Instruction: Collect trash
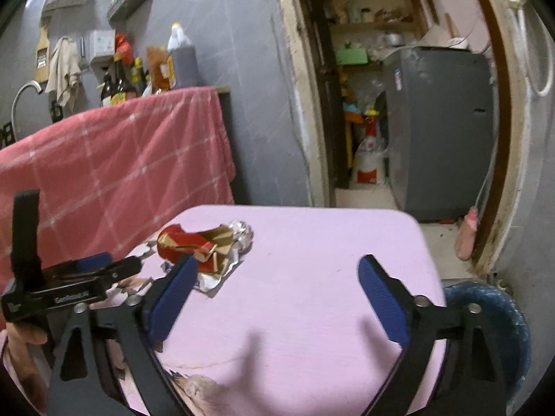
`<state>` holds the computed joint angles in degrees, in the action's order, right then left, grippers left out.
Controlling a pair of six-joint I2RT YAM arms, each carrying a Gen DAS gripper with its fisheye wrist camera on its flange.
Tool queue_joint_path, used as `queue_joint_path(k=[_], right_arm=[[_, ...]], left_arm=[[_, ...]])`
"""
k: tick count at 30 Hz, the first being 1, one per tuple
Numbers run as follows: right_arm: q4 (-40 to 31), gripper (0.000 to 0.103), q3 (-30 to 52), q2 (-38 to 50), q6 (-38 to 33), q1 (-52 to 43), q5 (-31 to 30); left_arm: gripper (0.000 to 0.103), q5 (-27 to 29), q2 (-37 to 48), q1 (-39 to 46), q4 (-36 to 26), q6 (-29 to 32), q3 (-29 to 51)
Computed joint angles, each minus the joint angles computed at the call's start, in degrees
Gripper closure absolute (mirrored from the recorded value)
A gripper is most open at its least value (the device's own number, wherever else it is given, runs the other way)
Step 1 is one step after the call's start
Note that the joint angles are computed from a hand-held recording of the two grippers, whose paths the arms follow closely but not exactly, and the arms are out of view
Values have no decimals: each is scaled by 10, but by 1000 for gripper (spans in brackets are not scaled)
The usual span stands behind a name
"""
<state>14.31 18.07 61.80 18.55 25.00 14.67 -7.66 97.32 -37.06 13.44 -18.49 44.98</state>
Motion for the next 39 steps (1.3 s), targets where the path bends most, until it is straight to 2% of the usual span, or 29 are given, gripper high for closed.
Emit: queue_joint_path(k=[9,16,27,32,35,37,39], right_arm=[[8,41,56,104,6,-10,-58],[5,49,105,171,-2,17,-70],[-41,52,203,261,-36,35,-87],[-52,64,239,302,-59,30,-103],[-46,79,243,315,-61,25,-115],[-41,94,241,316,-62,23,-117],[-26,97,231,313,-57,20,-124]], left_arm=[[61,66,13,32,-28,9,18],[61,71,-4,42,-48,7,15],[61,77,-16,76,-63,-9,5],[61,81,-18,78,-64,-8,4],[61,83,-15,77,-62,-7,3],[61,85,-15,76,-62,-6,4],[61,90,-17,78,-59,-5,2]])
